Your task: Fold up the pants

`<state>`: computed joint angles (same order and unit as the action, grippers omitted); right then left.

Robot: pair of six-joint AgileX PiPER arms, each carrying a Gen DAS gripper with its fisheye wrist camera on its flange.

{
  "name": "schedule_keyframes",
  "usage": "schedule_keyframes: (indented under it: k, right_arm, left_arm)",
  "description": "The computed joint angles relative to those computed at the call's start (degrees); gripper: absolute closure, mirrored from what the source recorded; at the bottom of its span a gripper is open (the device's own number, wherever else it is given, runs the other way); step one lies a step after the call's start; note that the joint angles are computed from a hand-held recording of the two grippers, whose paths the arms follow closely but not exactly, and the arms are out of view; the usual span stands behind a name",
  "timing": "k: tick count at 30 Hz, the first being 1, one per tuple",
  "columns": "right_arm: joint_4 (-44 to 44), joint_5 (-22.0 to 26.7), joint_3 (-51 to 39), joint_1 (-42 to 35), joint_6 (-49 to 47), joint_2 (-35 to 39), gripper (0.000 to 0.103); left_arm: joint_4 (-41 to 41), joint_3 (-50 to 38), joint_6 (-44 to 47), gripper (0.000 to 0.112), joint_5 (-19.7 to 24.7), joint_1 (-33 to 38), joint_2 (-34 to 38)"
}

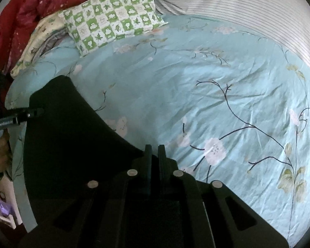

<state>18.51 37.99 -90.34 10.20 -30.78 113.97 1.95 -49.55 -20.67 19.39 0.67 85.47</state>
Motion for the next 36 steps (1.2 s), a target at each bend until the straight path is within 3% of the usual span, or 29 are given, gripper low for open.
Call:
schedule_keyframes:
  k: [3, 5, 7, 9, 15, 24, 31, 36]
  right_arm:
    - [-4.46, -0.85, 1.28, 0.31, 6.48, -2.36, 0.092]
    - [-2.31, -0.42, 3.74, -0.89, 6.63, -5.79, 0.091]
    - [-0.25, -0.91, 8.03, -2.29, 6.26, -10.58, 0.081]
    - [2.75, -2.16, 13.23, -3.95, 4.52, -15.84, 0.058]
    - [7.53, -2.73, 27.97, -10.08, 2.75, -31.09, 0.056]
    - [10.05, 0.36, 43.60, -24.40, 1.66, -49.67, 0.056]
    - [18.56, 9.75, 48.68, -45.73, -9.06, -58.76, 0.056]
    - [24.76, 18.21, 49.25, -64.17, -19.08, -60.65, 0.056]
  left_arm:
    - [3.81, -0.66, -4.60, 0.051, 3.47, 0.29, -2.81]
    - [6.54, -0.21, -7.93, 0.050, 5.14, 0.16, -6.25]
    - [12.97, -0.05, -14.82, 0.049, 7.22, -1.53, -9.53]
    - [12.62, -0.66, -14.55, 0.049, 8.62, -2.68, -12.09]
    - [12.31, -6.12, -14.26, 0.046, 11.24, -11.83, -11.09]
    - [14.33, -21.63, -14.06, 0.044, 15.44, -31.39, 4.66]
    - [6.29, -41.55, -2.11, 0.044, 22.96, -39.77, 20.37]
    - [1.11, -61.37, 6.46, 0.043, 32.30, -43.99, 32.45]
